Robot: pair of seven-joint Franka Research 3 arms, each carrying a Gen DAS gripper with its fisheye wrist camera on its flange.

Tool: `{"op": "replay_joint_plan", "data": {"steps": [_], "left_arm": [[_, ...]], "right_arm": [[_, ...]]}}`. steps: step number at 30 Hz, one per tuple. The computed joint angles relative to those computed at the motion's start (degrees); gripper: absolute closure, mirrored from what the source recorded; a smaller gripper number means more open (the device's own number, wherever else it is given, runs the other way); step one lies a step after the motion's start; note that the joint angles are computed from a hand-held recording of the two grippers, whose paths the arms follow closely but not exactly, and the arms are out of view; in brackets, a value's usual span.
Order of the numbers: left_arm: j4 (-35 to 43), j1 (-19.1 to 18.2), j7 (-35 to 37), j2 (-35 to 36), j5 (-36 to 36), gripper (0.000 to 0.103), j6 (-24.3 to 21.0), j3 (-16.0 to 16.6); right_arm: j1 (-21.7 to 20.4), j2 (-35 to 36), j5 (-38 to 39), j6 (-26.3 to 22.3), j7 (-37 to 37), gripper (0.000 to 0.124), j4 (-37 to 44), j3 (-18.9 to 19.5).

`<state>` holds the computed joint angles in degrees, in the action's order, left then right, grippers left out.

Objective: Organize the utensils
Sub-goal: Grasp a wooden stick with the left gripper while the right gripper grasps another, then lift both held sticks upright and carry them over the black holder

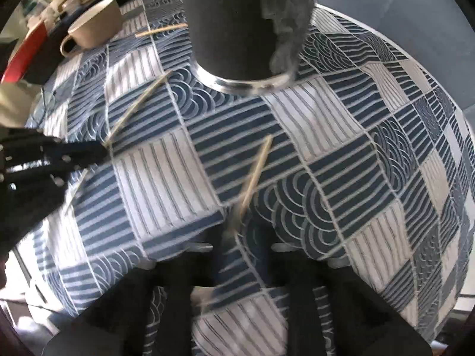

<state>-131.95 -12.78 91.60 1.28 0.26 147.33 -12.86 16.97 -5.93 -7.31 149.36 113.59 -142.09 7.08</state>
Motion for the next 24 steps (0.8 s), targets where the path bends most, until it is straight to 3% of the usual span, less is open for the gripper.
{"op": "replay_joint_plan", "data": {"steps": [4,11,17,24], "left_arm": [[1.09,0.64,3.18,0.40,-5.99,0.099,-2.26,0.10],[1.34,1.91,8.03,-1.21,-16.58,0.099,-7.79,1.01],[1.65,1.87,8.95,-3.92,-17.40,0.099,-8.09,1.90],[5.17,1.64,6.50,-5.93,-11.85,0.099,-5.77,2.44]], "right_arm": [[-0.31,-3.06,11.42,-0.24,-7.10,0.120,-2.91,-2.86],[-3.84,-9.59,19.96,-0.36,-12.70,0.120,-8.01,-5.14],[-6.55,-15.14,21.64,0.60,-15.02,0.120,-9.21,-5.38],[-7.66,-17.51,24.54,3.05,-19.80,0.119,-6.30,-6.47]]}}
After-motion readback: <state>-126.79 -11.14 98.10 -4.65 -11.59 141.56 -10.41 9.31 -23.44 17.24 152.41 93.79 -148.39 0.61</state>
